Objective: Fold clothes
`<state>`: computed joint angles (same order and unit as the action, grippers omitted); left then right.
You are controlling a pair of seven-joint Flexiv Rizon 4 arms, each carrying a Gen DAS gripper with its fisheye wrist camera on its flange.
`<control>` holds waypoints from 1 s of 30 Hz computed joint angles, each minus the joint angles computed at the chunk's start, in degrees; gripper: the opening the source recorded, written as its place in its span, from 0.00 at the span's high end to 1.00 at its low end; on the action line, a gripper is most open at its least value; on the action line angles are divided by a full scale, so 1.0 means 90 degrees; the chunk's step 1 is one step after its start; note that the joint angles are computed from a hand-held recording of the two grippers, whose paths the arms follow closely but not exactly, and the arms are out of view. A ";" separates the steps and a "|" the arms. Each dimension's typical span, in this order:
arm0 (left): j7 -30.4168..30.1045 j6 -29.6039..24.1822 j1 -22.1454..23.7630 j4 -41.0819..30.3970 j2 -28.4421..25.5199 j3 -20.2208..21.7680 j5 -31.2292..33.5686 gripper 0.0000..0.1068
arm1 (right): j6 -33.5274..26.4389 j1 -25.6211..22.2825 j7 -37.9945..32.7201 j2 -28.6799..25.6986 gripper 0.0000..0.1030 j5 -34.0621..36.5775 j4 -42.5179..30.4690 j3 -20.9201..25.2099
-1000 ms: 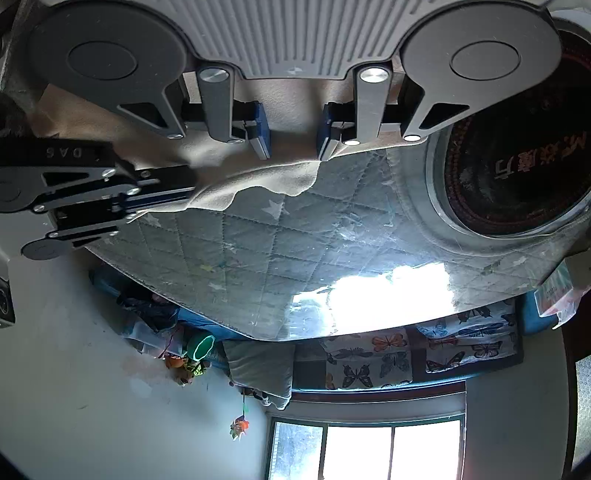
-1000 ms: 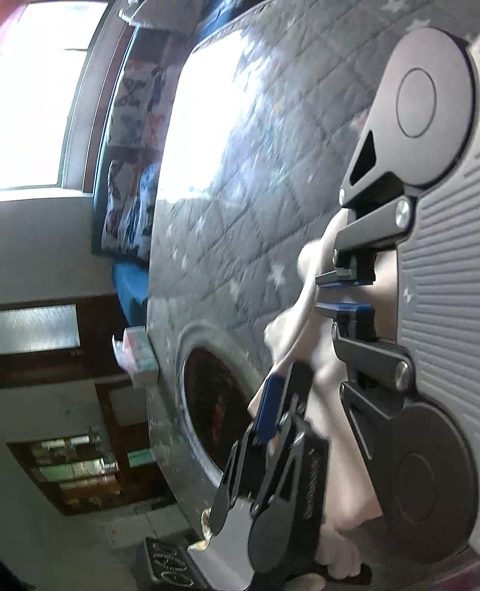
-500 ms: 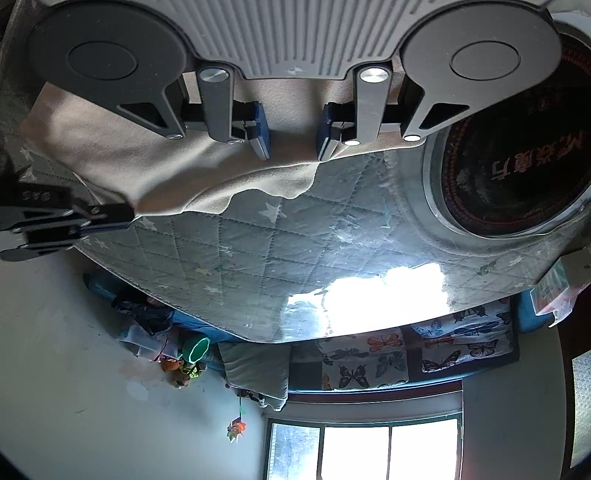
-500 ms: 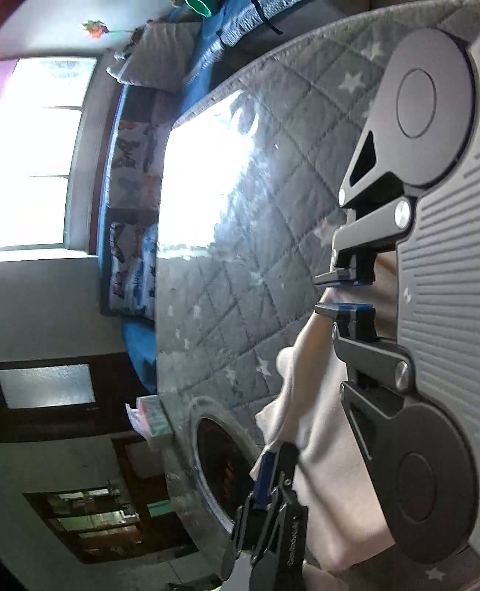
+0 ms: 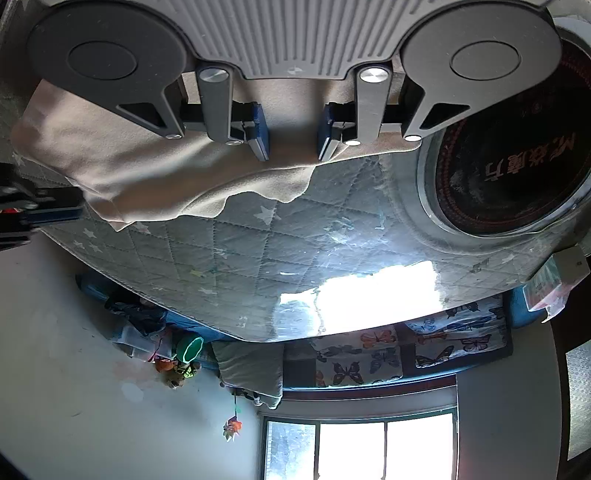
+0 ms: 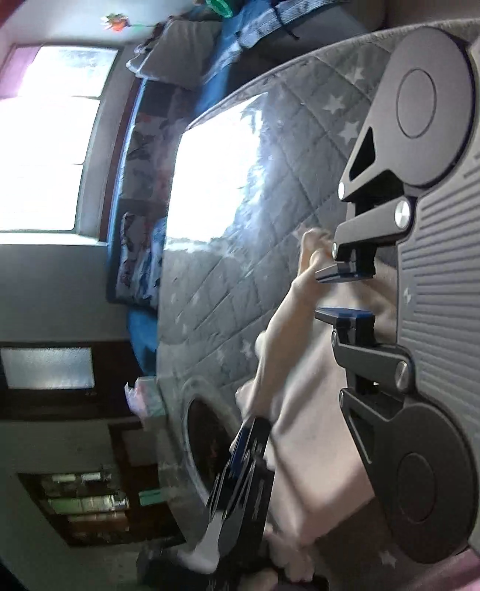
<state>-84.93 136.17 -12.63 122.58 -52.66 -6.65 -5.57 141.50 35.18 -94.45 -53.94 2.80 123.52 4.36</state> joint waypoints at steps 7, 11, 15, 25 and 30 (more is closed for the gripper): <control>0.0023 0.0054 -0.0105 0.0006 -0.0018 0.0054 -0.0132 0.70 | 0.0191 0.0122 -0.0379 0.0218 0.88 -0.0226 0.0718 0.0163; 0.0072 0.0098 -0.0159 -0.0003 -0.0043 0.0090 -0.0182 0.70 | 0.0312 0.0304 -0.0515 0.0125 0.88 0.0166 0.0864 0.0129; 0.0131 0.0144 -0.0196 -0.0009 -0.0066 0.0109 -0.0218 0.69 | 0.0405 0.0252 -0.0441 0.0032 0.88 0.0304 0.0897 0.0173; -0.0164 0.0859 0.0129 0.0245 -0.0082 -0.0069 0.0349 0.59 | 0.0446 0.0026 -0.0338 0.0253 0.84 -0.0045 0.0973 0.0272; -0.0294 0.1470 0.0164 0.0757 0.0064 -0.0075 0.0685 0.61 | 0.0467 0.0039 -0.0348 0.0237 0.81 -0.0237 0.0850 0.0330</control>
<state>-87.57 149.40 -11.15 129.39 -52.09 -7.33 0.60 145.70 35.53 -97.58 -51.80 0.67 131.17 7.33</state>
